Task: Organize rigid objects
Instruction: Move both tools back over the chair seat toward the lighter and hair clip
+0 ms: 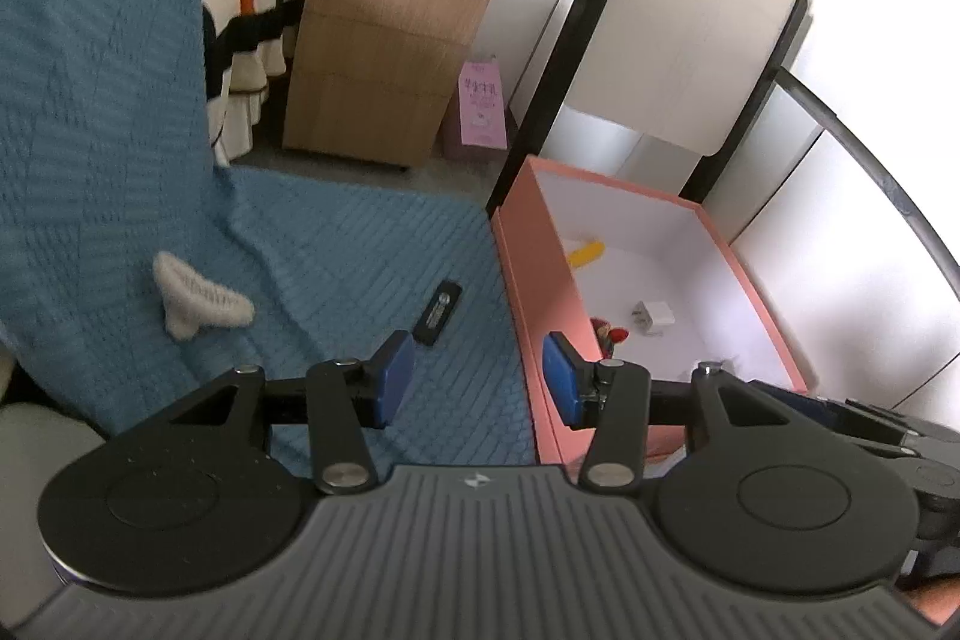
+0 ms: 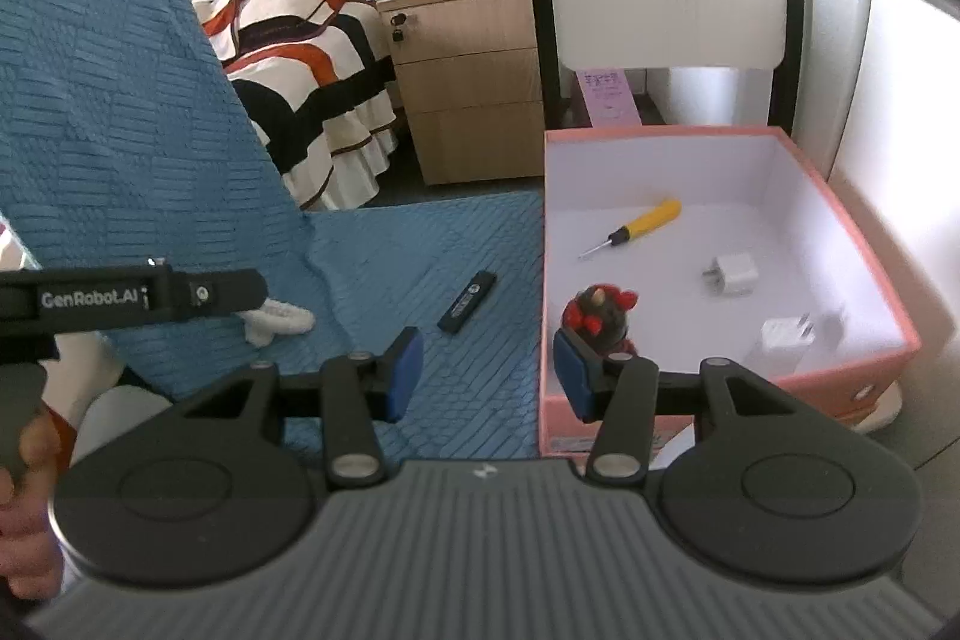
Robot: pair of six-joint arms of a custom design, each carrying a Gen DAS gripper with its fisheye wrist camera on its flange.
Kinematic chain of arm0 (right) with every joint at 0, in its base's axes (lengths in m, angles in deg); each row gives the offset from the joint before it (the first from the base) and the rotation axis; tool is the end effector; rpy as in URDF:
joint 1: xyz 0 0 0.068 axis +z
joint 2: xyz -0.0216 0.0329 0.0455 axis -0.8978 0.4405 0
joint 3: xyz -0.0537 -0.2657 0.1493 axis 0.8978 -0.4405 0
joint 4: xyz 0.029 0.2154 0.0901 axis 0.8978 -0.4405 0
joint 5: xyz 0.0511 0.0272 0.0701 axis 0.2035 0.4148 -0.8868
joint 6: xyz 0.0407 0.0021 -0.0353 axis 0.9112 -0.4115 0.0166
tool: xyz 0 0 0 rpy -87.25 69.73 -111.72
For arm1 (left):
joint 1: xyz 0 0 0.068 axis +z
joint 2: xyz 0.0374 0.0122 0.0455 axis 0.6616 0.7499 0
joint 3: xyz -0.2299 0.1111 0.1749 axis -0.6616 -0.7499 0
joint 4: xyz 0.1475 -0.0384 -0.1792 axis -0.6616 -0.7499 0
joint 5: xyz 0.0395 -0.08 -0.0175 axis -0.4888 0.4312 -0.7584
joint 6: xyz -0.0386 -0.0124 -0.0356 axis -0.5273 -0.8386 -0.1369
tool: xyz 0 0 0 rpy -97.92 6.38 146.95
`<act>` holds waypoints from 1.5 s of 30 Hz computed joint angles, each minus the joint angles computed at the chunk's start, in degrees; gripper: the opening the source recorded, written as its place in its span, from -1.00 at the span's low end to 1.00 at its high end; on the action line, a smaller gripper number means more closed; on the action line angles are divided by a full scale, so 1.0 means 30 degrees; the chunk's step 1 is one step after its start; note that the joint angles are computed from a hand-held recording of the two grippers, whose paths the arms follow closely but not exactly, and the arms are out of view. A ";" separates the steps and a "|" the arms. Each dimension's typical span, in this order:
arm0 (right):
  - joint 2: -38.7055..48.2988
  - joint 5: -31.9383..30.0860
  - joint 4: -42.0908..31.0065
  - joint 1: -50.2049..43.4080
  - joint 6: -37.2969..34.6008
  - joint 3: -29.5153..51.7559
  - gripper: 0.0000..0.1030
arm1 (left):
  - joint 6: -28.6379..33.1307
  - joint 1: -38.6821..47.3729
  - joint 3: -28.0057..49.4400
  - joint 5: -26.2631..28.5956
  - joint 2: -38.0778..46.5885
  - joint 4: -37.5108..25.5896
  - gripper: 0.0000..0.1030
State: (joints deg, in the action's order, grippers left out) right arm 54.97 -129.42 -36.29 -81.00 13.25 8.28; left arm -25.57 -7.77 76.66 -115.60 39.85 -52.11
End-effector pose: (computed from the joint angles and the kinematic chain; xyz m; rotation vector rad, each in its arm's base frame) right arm 0.2515 -0.0528 0.2427 -0.6048 2.1959 0.4649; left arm 0.1582 -0.1498 0.2587 -0.6291 2.2058 -0.1993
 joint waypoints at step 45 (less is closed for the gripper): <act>1.0416 0.6482 1.9843 0.9592 0.5524 -0.4440 -0.01 | 0.6753 1.2172 -0.8324 0.3429 1.5411 2.3566 0.05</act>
State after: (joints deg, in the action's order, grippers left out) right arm 86.21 -109.97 23.24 -52.22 29.82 -5.04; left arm -5.32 28.75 51.68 -105.31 86.08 18.58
